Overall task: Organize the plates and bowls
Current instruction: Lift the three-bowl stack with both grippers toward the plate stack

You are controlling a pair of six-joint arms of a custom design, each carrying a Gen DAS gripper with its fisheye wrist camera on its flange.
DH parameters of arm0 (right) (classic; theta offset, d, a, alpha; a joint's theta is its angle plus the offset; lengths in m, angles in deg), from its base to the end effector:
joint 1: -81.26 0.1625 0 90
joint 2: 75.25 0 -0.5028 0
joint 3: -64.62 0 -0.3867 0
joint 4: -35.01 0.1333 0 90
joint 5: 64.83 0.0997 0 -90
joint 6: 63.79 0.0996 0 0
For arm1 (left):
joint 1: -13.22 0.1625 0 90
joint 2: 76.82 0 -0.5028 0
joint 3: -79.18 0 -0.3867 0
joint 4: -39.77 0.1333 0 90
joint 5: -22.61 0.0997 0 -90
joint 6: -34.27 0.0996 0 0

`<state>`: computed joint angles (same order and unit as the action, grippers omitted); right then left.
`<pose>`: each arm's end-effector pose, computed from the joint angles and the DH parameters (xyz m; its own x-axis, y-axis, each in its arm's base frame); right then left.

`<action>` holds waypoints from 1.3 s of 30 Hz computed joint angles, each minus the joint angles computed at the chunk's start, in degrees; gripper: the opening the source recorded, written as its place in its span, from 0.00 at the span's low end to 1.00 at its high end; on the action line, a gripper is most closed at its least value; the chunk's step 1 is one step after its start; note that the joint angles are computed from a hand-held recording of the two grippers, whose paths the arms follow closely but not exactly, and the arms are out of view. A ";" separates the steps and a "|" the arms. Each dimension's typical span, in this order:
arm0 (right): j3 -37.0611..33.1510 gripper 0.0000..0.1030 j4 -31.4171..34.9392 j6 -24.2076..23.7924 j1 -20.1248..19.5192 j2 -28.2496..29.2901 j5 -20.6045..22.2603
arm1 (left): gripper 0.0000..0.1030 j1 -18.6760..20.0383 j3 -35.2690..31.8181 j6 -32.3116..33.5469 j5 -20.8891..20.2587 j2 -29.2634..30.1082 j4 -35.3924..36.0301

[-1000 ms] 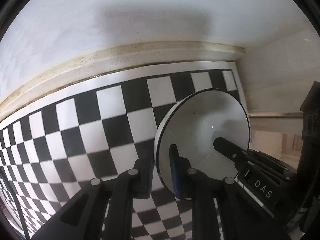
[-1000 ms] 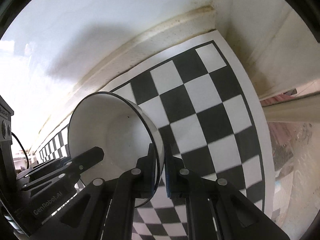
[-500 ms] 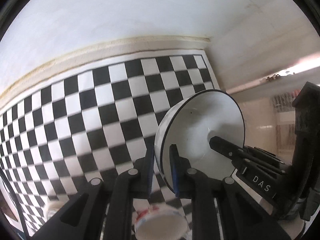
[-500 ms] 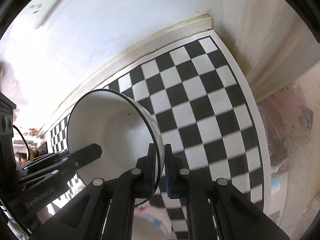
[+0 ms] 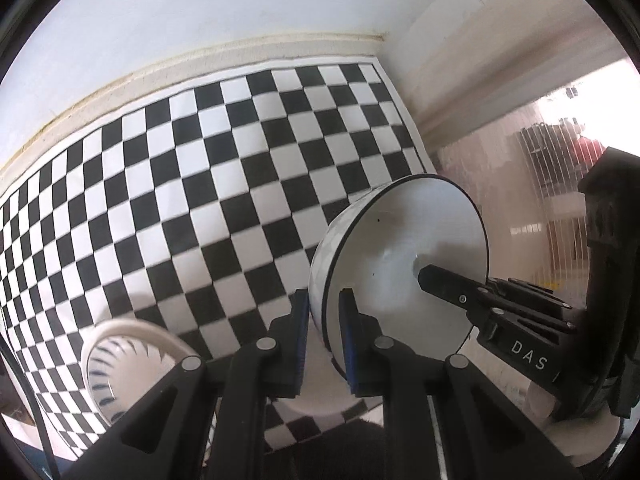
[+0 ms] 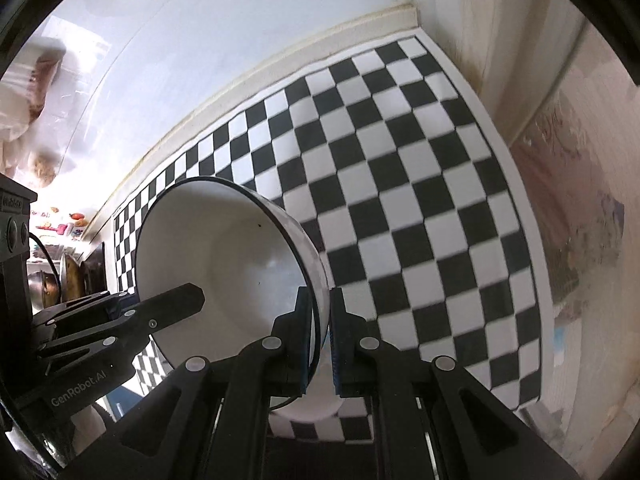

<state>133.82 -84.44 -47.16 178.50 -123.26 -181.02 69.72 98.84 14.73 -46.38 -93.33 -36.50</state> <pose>0.1905 -0.7907 0.3223 -0.8963 0.2329 0.3774 0.1375 0.9550 -0.2627 -0.3760 -0.8743 0.1662 -0.8561 0.3005 -0.4204 0.2566 0.9534 0.1589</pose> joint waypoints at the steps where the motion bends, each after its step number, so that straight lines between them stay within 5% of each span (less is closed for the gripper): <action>1: 1.40 0.09 -0.35 0.46 0.06 -0.63 0.30 | 0.13 -0.08 2.91 -0.18 -0.11 -1.47 -1.16; 14: 8.77 0.09 -1.00 2.85 0.25 -3.32 1.96 | 0.13 0.07 18.61 -1.62 -1.65 -8.74 -6.03; 39: 9.99 0.09 3.59 3.75 -2.95 -0.05 4.01 | 0.13 2.35 20.22 -5.72 -2.33 -6.76 0.70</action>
